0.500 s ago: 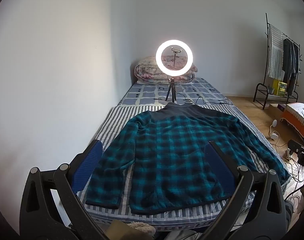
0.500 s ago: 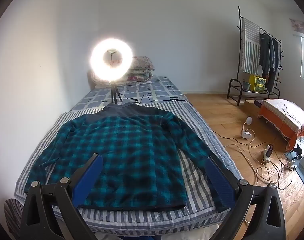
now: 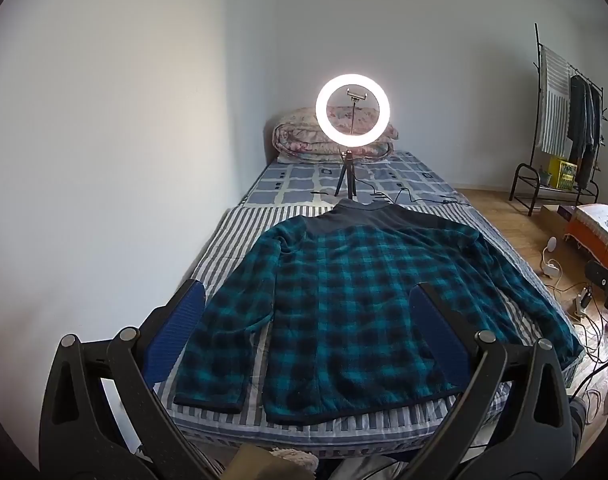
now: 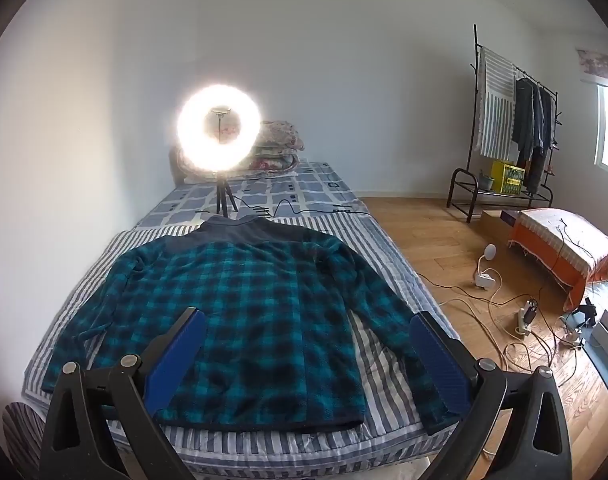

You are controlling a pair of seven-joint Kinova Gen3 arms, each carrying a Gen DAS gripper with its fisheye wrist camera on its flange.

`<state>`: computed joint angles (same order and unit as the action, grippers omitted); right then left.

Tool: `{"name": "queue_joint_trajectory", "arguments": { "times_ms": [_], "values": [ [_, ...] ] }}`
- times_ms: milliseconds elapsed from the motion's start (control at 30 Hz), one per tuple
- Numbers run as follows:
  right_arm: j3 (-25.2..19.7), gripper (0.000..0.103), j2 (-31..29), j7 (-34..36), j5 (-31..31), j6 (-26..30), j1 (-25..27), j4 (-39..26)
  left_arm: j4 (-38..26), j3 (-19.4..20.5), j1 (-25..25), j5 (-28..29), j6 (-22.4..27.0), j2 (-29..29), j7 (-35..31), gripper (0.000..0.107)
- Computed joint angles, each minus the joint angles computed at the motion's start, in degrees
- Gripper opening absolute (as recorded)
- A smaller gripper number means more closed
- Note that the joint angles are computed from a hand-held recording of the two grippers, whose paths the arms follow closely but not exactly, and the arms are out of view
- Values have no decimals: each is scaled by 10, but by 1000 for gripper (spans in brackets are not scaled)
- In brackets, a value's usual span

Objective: Fold large clothes

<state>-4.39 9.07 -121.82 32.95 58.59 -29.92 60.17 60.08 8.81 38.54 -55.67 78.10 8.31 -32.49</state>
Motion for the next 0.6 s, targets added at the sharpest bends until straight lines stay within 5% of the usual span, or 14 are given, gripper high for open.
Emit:
{"name": "queue_joint_trajectory", "arguments": {
  "times_ms": [600],
  "values": [
    [5,103,8,-5,22,2,-11,-9,-2,-3,-6,13,3,1,-2,103]
  ]
}}
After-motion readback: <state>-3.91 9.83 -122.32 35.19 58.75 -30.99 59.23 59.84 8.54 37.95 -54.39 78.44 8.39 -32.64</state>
